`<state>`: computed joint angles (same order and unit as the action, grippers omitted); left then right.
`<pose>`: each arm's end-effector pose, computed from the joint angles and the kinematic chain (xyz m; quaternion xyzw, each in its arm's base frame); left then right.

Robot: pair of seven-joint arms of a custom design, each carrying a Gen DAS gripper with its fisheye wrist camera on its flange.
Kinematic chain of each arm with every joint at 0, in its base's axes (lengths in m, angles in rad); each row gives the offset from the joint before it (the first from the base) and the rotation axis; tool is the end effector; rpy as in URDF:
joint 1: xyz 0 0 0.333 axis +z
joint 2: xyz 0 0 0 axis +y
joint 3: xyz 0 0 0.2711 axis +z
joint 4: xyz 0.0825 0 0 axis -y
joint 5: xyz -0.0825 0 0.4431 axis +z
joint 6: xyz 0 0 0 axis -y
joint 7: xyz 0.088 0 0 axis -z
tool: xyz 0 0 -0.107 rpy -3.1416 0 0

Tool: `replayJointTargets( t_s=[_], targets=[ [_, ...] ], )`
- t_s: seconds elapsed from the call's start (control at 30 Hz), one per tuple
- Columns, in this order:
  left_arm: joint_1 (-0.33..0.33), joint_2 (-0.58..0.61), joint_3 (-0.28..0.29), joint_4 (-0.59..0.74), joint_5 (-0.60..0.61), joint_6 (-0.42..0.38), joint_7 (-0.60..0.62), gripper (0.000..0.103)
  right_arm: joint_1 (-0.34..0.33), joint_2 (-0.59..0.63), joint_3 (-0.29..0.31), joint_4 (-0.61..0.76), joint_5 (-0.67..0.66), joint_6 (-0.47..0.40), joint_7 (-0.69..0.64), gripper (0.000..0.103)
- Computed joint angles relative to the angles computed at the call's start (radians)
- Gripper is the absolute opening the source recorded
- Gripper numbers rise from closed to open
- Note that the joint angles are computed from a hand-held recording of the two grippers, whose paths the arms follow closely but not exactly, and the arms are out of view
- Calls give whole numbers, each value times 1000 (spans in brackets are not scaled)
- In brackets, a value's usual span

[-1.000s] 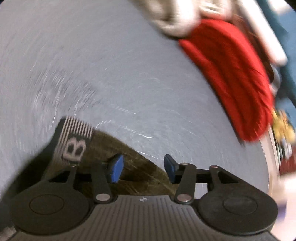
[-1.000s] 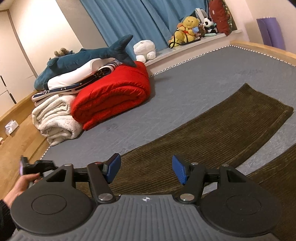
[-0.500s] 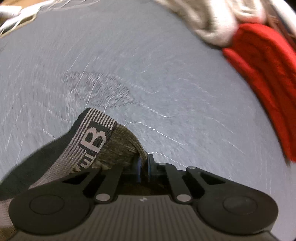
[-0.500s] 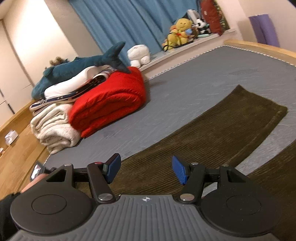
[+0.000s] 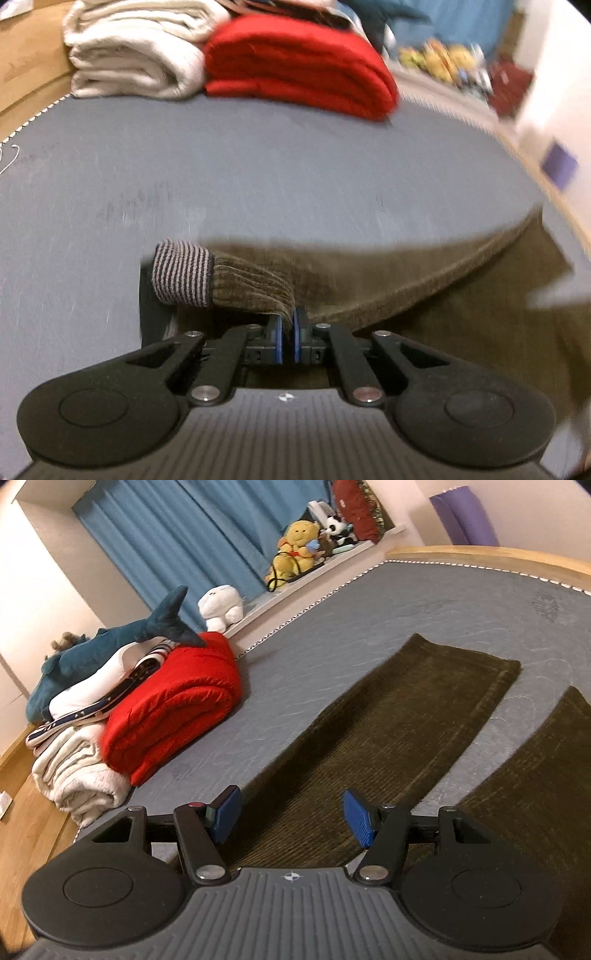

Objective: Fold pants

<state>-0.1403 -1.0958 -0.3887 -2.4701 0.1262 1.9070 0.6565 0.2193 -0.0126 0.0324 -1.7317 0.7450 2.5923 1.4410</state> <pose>0.3063 -0.2034 0.6247 -0.8082 0.4861 -0.2018 0.2641 0.6495 0.1537 0.6149 -0.5867 0.6393 -0.0339 0.4960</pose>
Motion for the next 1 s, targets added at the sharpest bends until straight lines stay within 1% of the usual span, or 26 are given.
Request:
replayJointTargets(
  t_s=[0.1,0.13,0.2,0.23,0.27,0.3,0.4,0.47,0.53,0.57,0.6,0.63,0.67,0.7,0.73,0.83,0.9,0.93,1.0],
  targets=[
    [-53,45,-70,45,34,-107,87,8,2,-18,0,-28,-16,18,19,64],
    [-76,47,-81,42,43,-135,112,9,3,-21,-1,-33,-23,20,24,64],
    [-90,68,-103,55,57,-153,110,11,7,-23,-3,-37,-35,27,35,64],
    [-94,65,-108,57,67,-158,101,17,8,-24,-2,-41,-47,35,44,64],
    [-101,58,-115,58,80,-168,98,26,10,-25,-2,-44,-61,42,56,64],
    [-104,54,-124,62,98,-178,97,28,10,-25,-3,-46,-74,47,68,64],
    [-95,89,-156,104,153,-192,97,29,10,-25,-6,-51,-99,61,99,64],
    [-98,106,-163,122,169,-199,85,29,7,-23,-8,-54,-121,77,114,64],
    [-107,107,-156,117,180,-184,74,29,3,-18,-11,-55,-153,93,138,64],
    [-100,112,-137,109,194,-153,80,29,-1,-12,-12,-50,-170,98,155,63],
    [-100,109,-137,106,202,-140,74,29,-4,-8,-13,-48,-181,106,168,55],
    [-103,103,-142,107,207,-136,68,29,-7,1,-14,-42,-187,115,175,42],
    [-102,101,-142,105,214,-121,65,29,-12,12,-15,-32,-195,125,180,35],
    [-102,102,-137,101,218,-102,64,29,-16,24,-14,-21,-207,133,187,21],
    [-103,107,-129,101,216,-83,66,29,-23,40,-15,-4,-214,140,194,16],
    [-98,129,-101,99,200,-33,80,29,-49,100,-15,56,-237,157,249,16],
    [-97,139,-88,96,190,-10,97,29,-77,169,-11,140,-236,103,299,18],
    [-95,144,-86,97,188,-7,107,29,-98,216,-2,198,-210,61,305,19],
    [-98,152,-76,93,179,5,133,29,-138,311,25,308,-165,8,307,19]
  ],
)
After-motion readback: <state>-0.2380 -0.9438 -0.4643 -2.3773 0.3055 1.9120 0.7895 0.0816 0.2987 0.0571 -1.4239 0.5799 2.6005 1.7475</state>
